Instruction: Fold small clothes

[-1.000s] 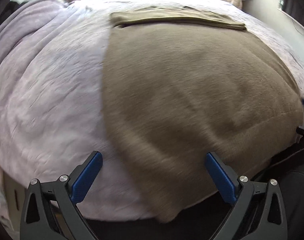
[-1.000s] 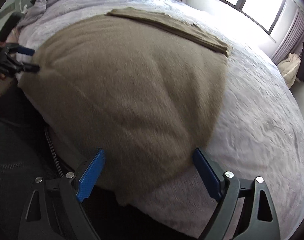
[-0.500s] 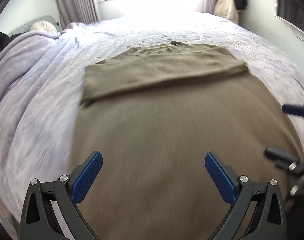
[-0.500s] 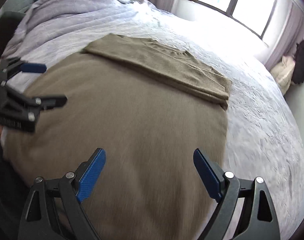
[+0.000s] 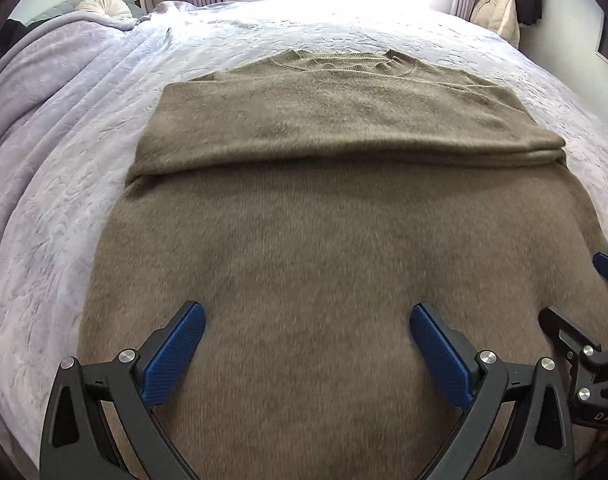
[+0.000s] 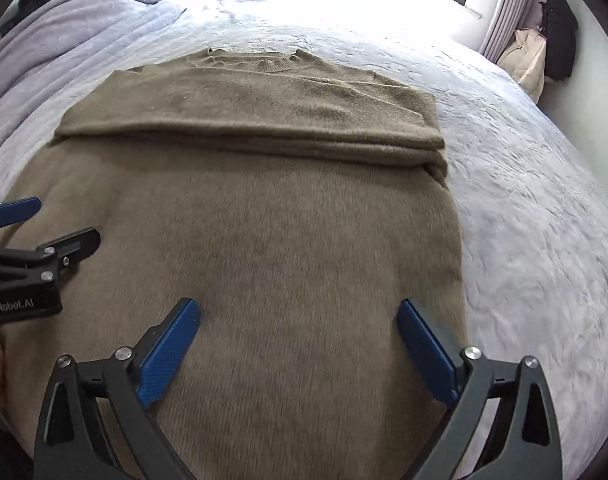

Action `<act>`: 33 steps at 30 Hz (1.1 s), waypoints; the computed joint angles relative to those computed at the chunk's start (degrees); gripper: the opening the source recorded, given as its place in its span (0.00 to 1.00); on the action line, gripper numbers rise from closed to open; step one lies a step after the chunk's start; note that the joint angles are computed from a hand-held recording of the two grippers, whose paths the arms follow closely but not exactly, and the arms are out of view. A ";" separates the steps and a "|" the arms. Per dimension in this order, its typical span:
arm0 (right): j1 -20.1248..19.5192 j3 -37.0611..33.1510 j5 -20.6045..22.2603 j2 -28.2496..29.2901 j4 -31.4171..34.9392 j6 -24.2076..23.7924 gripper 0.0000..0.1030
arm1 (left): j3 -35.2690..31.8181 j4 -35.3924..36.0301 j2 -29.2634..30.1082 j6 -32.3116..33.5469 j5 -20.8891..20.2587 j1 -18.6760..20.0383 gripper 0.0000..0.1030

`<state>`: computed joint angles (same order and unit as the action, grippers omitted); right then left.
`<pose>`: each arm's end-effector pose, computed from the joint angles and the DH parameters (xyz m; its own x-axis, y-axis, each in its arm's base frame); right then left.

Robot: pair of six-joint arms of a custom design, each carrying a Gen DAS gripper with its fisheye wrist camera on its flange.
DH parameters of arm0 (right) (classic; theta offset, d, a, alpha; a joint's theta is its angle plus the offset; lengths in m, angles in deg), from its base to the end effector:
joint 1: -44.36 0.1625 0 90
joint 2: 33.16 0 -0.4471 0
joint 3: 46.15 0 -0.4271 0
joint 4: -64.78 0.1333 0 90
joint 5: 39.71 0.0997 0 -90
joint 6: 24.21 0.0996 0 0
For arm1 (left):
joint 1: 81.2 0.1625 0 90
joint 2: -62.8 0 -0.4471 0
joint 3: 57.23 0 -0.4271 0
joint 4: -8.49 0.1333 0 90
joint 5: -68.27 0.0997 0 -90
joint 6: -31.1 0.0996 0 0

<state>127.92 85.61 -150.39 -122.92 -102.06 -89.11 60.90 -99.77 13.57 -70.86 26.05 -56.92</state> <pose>0.0465 -0.4625 0.3043 -0.4681 -0.6090 0.6403 -0.7823 0.6225 0.0201 -0.3316 -0.3767 -0.0169 -0.6164 -0.4308 -0.6591 0.1205 0.7755 -0.6197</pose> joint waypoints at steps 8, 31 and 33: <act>-6.54 4.42 7.21 -8.26 2.27 -6.79 0.98 | 3.09 -0.91 -0.19 -2.12 -1.01 -4.10 1.00; -7.68 4.99 10.06 -22.44 18.13 -19.45 0.99 | 6.22 1.32 -4.56 -5.12 -4.29 -12.42 1.00; -3.36 3.58 8.59 -18.52 17.48 -14.42 0.99 | 4.80 1.40 -5.18 -3.77 -1.42 -8.88 1.00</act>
<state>124.56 89.19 -141.80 -141.44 -84.58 -103.53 65.70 -98.37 8.39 -74.62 24.63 -65.81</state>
